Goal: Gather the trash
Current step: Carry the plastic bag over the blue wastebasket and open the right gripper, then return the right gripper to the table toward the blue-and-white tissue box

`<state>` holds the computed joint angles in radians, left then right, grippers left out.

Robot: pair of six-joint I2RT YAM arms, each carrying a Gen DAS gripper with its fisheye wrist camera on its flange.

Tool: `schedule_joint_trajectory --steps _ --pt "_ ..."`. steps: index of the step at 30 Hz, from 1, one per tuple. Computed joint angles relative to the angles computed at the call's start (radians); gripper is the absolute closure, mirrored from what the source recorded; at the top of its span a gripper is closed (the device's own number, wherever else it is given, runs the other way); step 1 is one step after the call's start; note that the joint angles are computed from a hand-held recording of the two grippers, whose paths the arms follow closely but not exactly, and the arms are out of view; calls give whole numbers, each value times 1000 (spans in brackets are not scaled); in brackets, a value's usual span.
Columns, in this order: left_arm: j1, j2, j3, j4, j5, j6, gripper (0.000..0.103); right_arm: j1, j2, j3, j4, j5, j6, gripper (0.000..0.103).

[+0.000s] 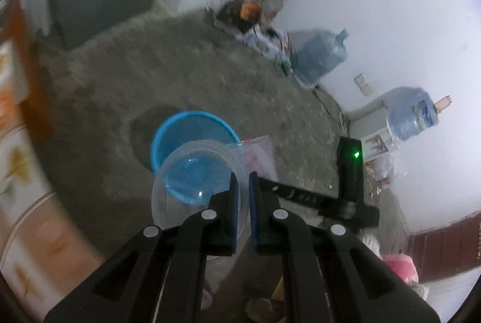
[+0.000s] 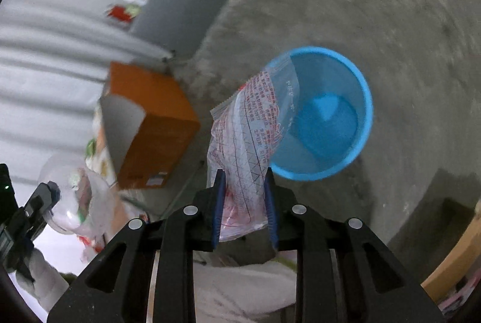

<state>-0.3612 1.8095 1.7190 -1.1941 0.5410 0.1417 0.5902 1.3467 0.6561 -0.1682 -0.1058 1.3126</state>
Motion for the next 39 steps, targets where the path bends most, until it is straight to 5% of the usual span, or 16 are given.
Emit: schedule_joint_trajectory --steps 3,6,8,9,14,18,23,29,35,39 --pt "-84 123 49 76 -48 -66 97 -68 93 -25 96 -47 3 74" --pt "-154 226 76 159 -101 -116 93 -130 196 -29 169 -82 -22 55" --pt "-186 288 101 196 -165 -146 58 -171 269 -26 204 -87 -34 43" --pt "-197 304 101 217 -184 -165 53 -187 287 -36 218 -87 -34 38" --pt "-203 298 63 287 -180 -214 50 -206 408 -20 238 -74 -11 37" --pt "-190 194 -26 315 -182 -183 48 -164 347 -58 236 -23 30 37" --pt "-134 3 -161 340 -149 -126 40 -41 170 -52 88 157 64 36" --pt "-12 -264 -339 306 -83 34 35 254 -36 71 -244 533 156 23" --pt "231 -463 -384 129 52 209 21 563 33 384 -684 886 245 8" --pt "469 -549 -356 -39 187 343 10 661 104 533 -806 994 220 8"
